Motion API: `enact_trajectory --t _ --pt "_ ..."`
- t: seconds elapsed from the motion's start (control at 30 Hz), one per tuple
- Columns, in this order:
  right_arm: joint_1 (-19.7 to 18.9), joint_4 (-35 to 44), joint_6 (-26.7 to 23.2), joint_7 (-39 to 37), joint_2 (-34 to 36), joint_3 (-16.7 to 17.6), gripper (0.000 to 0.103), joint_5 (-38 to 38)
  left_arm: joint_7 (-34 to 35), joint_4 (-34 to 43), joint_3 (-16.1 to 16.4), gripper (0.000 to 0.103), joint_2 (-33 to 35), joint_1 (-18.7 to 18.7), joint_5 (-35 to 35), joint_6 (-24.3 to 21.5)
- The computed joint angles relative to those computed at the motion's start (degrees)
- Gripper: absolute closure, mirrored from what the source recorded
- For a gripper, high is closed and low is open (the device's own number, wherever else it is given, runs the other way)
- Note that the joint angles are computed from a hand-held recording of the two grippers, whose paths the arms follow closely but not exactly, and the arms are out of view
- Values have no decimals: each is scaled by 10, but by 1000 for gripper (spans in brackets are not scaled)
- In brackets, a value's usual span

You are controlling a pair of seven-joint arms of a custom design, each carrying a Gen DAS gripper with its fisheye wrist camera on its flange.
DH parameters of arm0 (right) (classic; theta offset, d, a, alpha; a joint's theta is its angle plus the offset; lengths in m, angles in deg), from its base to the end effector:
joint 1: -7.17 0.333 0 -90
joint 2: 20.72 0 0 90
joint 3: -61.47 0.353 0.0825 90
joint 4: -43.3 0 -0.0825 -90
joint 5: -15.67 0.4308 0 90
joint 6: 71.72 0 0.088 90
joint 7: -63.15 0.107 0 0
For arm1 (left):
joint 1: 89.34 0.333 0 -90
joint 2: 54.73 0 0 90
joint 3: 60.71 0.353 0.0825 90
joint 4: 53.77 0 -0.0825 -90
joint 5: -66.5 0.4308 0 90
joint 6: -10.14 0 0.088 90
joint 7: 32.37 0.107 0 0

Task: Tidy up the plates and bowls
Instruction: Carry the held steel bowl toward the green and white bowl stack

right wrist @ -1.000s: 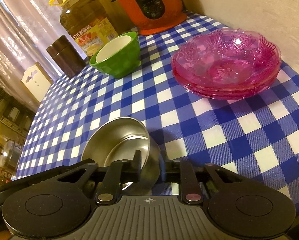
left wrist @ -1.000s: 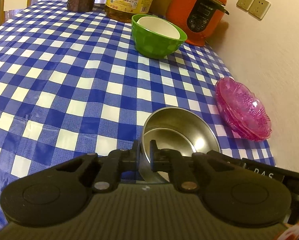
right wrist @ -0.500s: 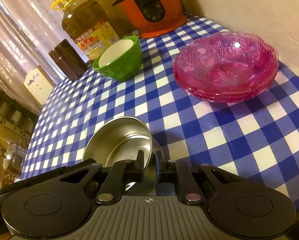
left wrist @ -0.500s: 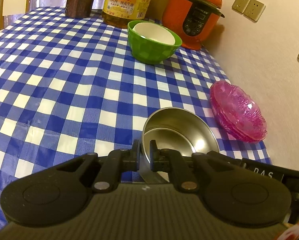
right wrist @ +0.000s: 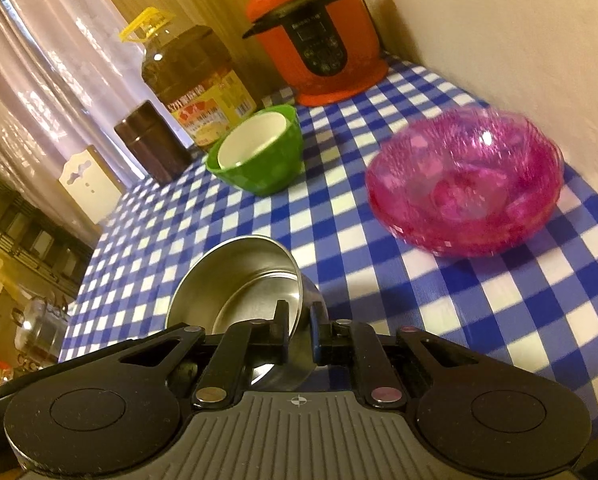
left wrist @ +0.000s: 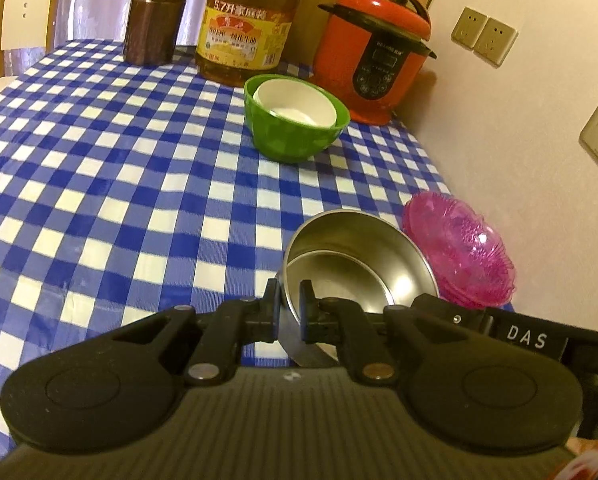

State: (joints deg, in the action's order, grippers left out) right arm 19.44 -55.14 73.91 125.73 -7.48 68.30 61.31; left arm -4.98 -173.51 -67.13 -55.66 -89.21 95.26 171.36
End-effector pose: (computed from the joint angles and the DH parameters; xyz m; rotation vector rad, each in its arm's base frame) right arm 0.6886 0.2210 0.5330 -1.8181 1.3939 0.0095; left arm 0.6219 -0.0925 0.5269 -2.2354 1.2269 -0.8700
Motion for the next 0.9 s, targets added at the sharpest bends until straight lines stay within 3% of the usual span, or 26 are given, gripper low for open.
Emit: enact_trajectory --t 0.5,0.9 --pt "3 101 7 -1 58 14 94 -11 29 73 15 95 38 9 2 5" --pt "9 232 1 42 151 25 94 -59 86 155 31 95 102 16 -18 19"
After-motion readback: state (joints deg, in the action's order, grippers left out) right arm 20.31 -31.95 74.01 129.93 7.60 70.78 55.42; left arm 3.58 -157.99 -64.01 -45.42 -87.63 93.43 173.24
